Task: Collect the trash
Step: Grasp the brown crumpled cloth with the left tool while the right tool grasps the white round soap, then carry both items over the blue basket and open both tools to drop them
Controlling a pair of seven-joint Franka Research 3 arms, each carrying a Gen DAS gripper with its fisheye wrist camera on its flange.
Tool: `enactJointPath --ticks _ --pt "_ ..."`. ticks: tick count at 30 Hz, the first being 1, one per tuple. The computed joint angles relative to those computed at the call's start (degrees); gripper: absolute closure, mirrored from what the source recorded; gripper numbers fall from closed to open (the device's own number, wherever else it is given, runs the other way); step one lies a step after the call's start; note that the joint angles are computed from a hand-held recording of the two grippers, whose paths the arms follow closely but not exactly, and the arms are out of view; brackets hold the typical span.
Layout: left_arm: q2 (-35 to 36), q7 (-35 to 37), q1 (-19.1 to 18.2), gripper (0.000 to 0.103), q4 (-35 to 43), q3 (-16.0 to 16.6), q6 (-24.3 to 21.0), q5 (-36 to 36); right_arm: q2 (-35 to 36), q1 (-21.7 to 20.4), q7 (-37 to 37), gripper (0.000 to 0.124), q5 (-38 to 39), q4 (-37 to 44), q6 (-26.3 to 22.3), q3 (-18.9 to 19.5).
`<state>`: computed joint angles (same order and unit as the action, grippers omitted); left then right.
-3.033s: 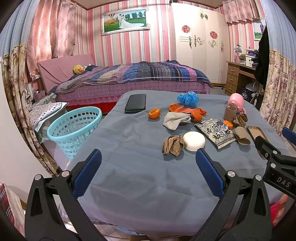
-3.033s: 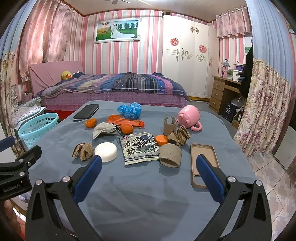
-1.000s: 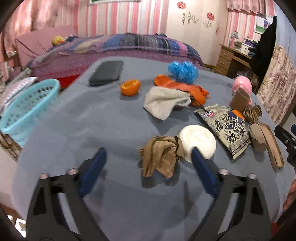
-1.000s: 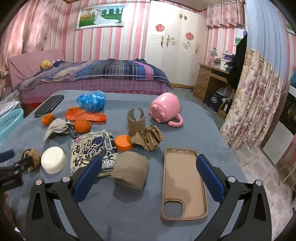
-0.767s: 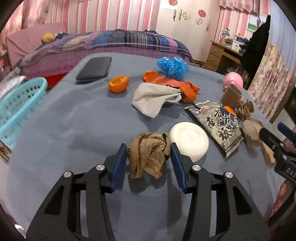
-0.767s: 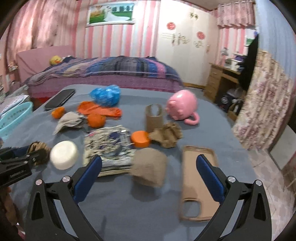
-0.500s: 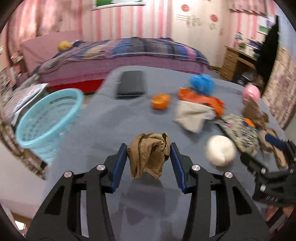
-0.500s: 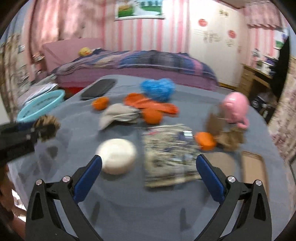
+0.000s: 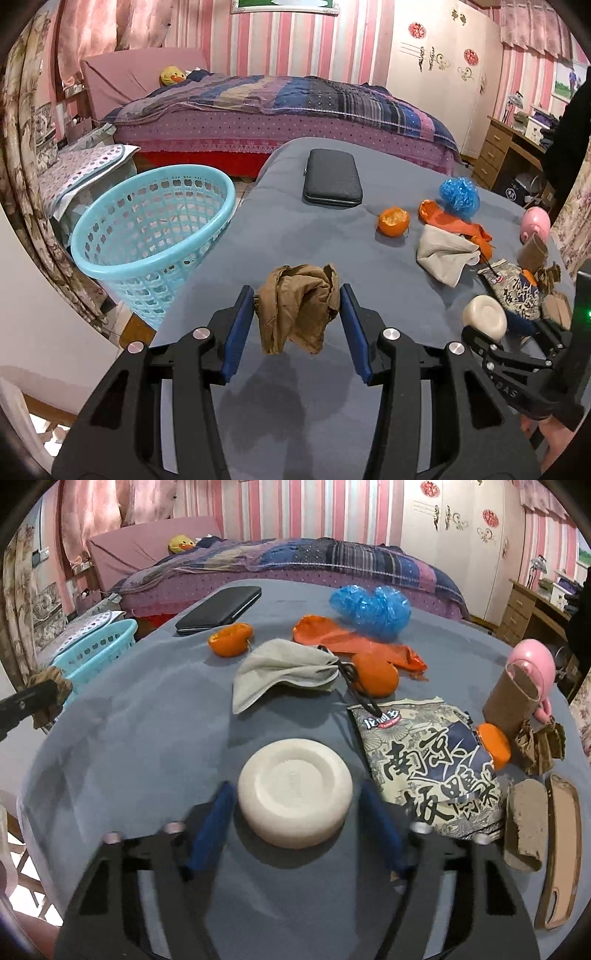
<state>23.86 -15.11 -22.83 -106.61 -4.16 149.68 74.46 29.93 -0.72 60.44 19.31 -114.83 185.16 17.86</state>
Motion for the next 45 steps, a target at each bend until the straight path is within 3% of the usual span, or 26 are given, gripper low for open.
enactJointPath --ticks 3,6,9,12,15,21,31,38,45 --pt "-0.1 2.0 0.1 0.057 0.3 -0.4 -0.9 -1.9 0.4 -3.6 -1.4 0.063 -0.7 -0.3 1.1 4.0" --pt "-2.1 0.8 0.5 0.057 -1.0 0.1 0.1 -1.0 0.3 -10.2 -1.5 0.063 -3.0 -1.9 6.1 11.6" --pt "-5.2 -0.4 1.2 0.057 -2.9 0.4 -1.6 1.0 1.0 -15.0 0.1 0.063 -7.4 -1.4 7.7 17.3" --pt "-8.0 -0.9 3.2 0.057 -4.8 0.2 -3.8 2.5 2.5 -15.7 1.7 0.063 -10.9 1.6 6.9 19.8" --pt "-9.5 0.3 6.0 0.057 -6.3 -0.1 -5.6 1.6 5.4 -12.0 3.3 0.063 -12.8 7.3 4.6 18.9" --pt "-8.7 0.0 11.2 0.057 -6.7 0.8 -4.4 1.5 11.3 -3.1 1.3 0.063 -11.8 19.4 0.2 15.6" --pt "-3.5 -1.6 14.3 0.057 -3.1 3.7 -2.6 3.6 25.1 13.9 -2.3 0.063 -8.6 47.7 -11.6 6.8" --pt "-0.9 -0.9 14.8 0.057 -1.2 4.9 -2.4 4.1 31.8 20.7 -2.8 0.063 -5.8 60.6 -17.8 1.4" --pt "0.8 -0.3 15.2 0.057 0.3 5.9 -0.9 3.4 34.7 24.4 -2.6 0.063 -2.3 65.8 -21.2 -3.9"
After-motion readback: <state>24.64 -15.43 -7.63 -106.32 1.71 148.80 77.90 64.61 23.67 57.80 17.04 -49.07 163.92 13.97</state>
